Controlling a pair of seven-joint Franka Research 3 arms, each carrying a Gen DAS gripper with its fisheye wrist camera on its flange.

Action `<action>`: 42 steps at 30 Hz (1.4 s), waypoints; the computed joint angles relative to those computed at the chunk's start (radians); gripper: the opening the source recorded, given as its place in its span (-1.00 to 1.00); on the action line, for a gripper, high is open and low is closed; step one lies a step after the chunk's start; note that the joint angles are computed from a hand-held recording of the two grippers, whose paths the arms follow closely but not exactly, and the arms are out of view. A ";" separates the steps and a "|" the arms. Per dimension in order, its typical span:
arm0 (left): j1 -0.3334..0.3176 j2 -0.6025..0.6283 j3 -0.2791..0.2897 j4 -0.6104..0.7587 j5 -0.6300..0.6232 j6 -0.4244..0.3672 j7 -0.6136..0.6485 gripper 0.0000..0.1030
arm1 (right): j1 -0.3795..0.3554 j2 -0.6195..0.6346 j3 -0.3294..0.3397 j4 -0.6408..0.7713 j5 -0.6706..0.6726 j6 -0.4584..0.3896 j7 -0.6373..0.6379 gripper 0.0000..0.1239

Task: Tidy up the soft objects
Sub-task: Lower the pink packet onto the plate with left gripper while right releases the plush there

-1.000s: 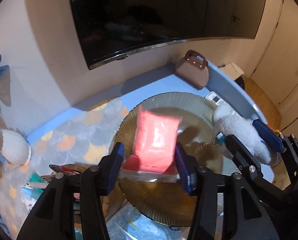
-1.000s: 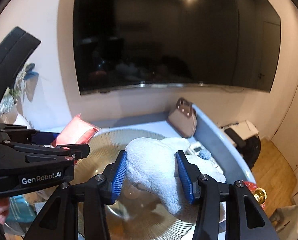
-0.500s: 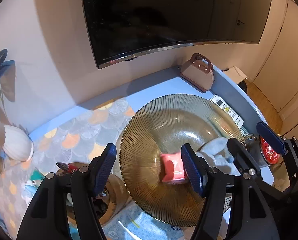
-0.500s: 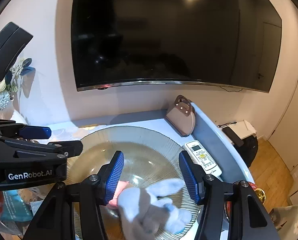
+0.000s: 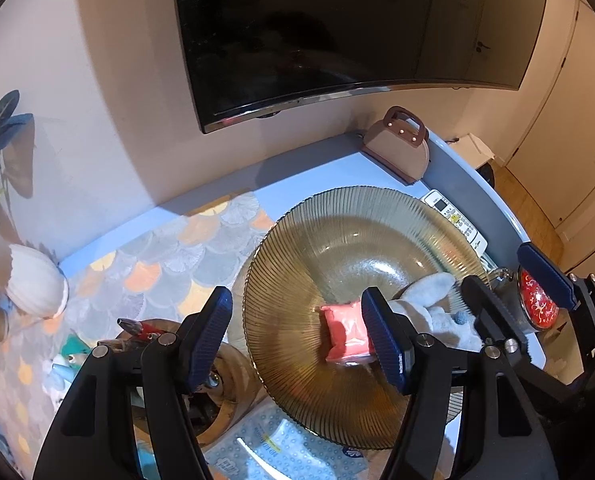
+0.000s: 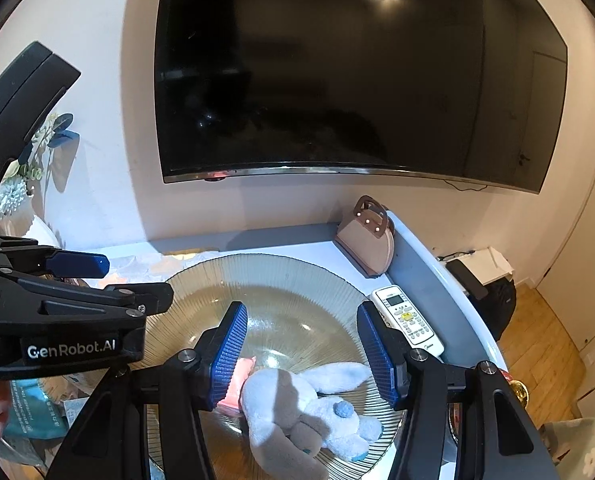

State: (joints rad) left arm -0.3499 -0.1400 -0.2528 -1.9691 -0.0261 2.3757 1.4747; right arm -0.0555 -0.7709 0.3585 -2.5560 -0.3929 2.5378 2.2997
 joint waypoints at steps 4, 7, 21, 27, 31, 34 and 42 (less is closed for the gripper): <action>0.002 -0.003 0.002 -0.004 -0.002 -0.006 -0.001 0.26 | -0.005 -0.006 -0.002 -0.001 -0.002 -0.001 0.006 -0.10; 0.002 -0.008 0.003 -0.007 -0.007 -0.008 -0.001 0.26 | -0.008 -0.009 -0.002 0.000 -0.003 -0.005 0.008 -0.10; 0.002 -0.010 0.004 -0.007 -0.009 -0.022 0.003 0.26 | 0.001 -0.014 -0.008 -0.004 0.008 -0.018 0.012 -0.10; 0.004 -0.012 0.005 -0.010 -0.011 -0.024 0.005 0.26 | 0.002 -0.010 -0.008 -0.002 0.009 -0.018 0.010 -0.10; 0.005 -0.012 0.005 -0.011 -0.010 -0.027 0.000 0.26 | 0.010 -0.008 -0.014 -0.001 0.020 -0.015 0.010 -0.10; 0.007 -0.014 0.007 -0.014 -0.010 -0.027 -0.003 0.26 | 0.009 -0.006 -0.012 0.000 0.023 -0.015 0.011 -0.10; 0.008 -0.020 0.009 -0.018 -0.015 -0.028 -0.003 0.26 | 0.012 -0.005 -0.012 0.001 0.024 -0.017 0.009 -0.10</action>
